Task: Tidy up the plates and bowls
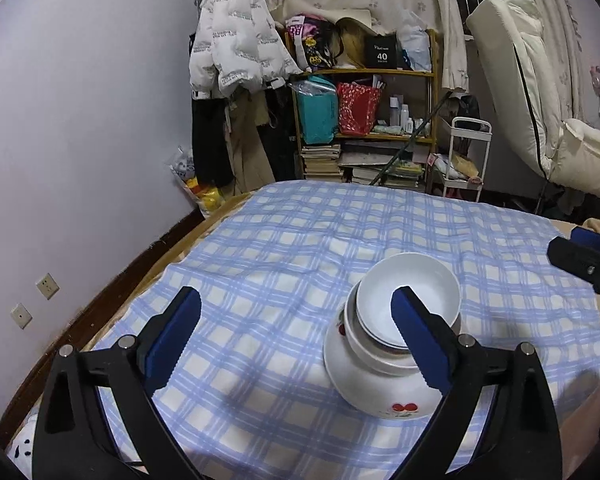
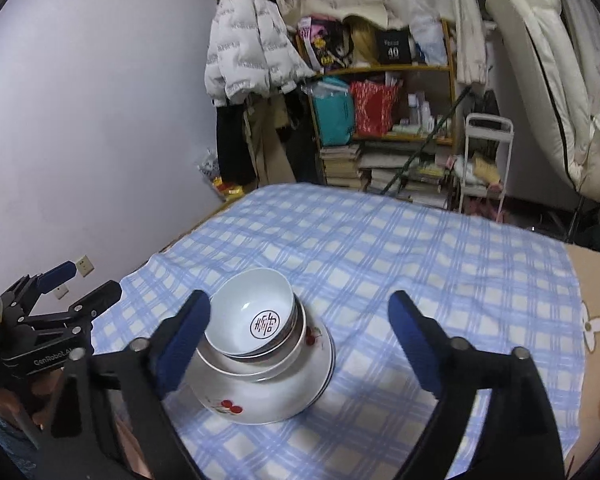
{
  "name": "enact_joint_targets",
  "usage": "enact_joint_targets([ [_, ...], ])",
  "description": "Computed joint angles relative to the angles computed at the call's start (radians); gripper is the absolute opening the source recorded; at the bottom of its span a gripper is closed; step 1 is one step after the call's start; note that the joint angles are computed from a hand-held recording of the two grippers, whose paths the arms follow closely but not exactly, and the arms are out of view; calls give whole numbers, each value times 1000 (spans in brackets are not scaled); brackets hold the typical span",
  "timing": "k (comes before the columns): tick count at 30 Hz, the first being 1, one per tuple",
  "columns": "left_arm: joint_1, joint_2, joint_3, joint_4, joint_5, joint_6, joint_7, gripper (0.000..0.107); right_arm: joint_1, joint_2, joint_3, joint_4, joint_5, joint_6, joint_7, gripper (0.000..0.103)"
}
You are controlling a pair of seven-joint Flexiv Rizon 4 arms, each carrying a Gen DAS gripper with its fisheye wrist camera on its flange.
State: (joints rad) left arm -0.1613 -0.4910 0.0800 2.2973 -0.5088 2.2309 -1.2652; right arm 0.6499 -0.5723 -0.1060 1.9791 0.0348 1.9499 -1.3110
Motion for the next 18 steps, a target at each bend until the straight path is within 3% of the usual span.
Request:
enact_joint_targets([
  [4,-30,-18,11,20,-36,78,6,95,-8,-8,13,7,13,36,-2,98],
  [9,-10,-21,-5,43,-4,144,-10,95,65,-17,-48,14,104,101,-41,99],
  [12,6,-18,-16,45,7,153,-19,95,106,-24,-80,11,160,112,-79,100],
  [18,11,-11,-19,44,0,132,-11,95,96,-26,-61,-2,189,111,-106,100],
])
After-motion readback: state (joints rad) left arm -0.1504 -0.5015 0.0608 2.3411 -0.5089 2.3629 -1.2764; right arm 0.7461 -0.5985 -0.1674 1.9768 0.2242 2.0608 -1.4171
